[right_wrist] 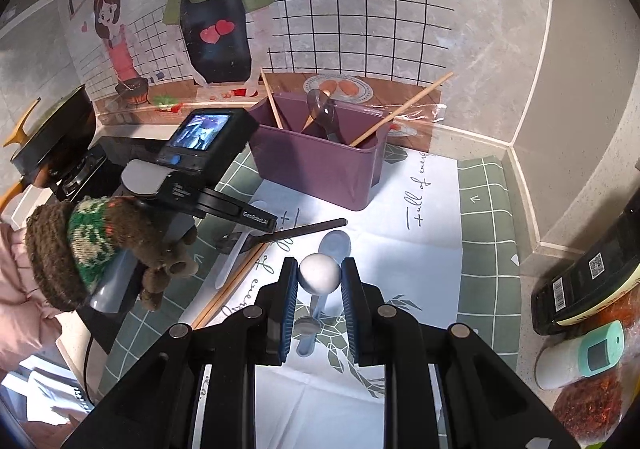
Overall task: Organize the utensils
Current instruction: 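Grasp the white plastic spoon with the left tool while the right tool holds the ceramic spoon, then lift both white spoons over the purple caddy and open both tools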
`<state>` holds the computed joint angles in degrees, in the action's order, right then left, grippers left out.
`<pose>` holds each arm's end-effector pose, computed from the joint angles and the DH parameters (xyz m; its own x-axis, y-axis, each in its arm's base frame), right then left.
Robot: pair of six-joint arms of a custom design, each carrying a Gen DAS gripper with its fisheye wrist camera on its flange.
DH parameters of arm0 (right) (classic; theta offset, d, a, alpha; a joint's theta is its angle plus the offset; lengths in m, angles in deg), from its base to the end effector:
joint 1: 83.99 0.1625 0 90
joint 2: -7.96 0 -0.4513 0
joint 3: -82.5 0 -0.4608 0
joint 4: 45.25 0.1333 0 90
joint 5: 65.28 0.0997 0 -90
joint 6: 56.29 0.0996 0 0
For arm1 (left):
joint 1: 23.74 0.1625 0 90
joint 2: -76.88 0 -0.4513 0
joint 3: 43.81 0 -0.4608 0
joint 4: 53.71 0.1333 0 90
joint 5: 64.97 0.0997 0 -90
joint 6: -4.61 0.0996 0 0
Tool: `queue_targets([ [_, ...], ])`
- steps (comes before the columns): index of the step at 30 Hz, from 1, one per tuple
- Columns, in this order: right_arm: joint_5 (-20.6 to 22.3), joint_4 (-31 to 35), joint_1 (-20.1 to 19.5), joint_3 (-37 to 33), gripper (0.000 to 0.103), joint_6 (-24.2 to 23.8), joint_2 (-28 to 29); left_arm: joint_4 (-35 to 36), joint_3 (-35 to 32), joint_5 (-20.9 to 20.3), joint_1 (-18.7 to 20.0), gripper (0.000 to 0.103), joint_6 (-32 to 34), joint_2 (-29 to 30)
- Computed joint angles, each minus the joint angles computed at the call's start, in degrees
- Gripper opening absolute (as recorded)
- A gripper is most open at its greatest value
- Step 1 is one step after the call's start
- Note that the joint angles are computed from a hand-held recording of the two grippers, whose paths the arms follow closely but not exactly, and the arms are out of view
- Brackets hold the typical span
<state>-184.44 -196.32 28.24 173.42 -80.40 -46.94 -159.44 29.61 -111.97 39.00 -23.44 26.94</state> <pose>0.3658 -0.6708 0.2242 -0.6691 -0.4698 0.5759 -0.6749 0.7085 -0.2062 -0.1885 -0.8052 0.2387 -0.7500 -0.0464 -0.6598 0.1146 0.9733 -0.1988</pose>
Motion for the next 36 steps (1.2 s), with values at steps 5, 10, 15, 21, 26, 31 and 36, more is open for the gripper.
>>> queue_targets([
  [5, 0.5, 0.3, -0.4, 0.4, 0.02, 0.1, -0.6, -8.3, 5.9, 1.9, -1.1, 0.035, 6.1, -2.2],
  [10, 0.8, 0.5, -0.6, 1.5, 0.02, 0.7, -1.6, -22.8, 17.9, -0.2, -2.3, 0.035, 8.5, -9.6],
  [15, 0.0, 0.1, -0.3, 2.5, 0.02, 1.3, -2.2, -39.6, 30.9, 1.5, -6.1, 0.035, 13.3, -18.5],
  [21, -0.8, -0.6, 0.8, 3.2, 0.02, 1.1, -2.2, -46.6, 35.6, 1.7, -9.3, 0.035, 15.2, -24.1],
  [26, -0.9, -1.3, 1.9, 3.0, 0.02, 0.7, -2.0, -52.8, 36.6, 4.1, -11.9, 0.035, 19.9, -25.1],
  [31, -0.1, -1.9, 3.1, 1.5, 0.02, 0.3, -1.8, -57.6, 34.2, 4.4, -13.9, 0.035, 26.5, -24.3],
  [36, 0.0, -4.9, 5.7, -3.8, 0.02, -4.1, -0.5, -62.5, 26.8, 3.5, -15.9, 0.035, 36.0, -21.5],
])
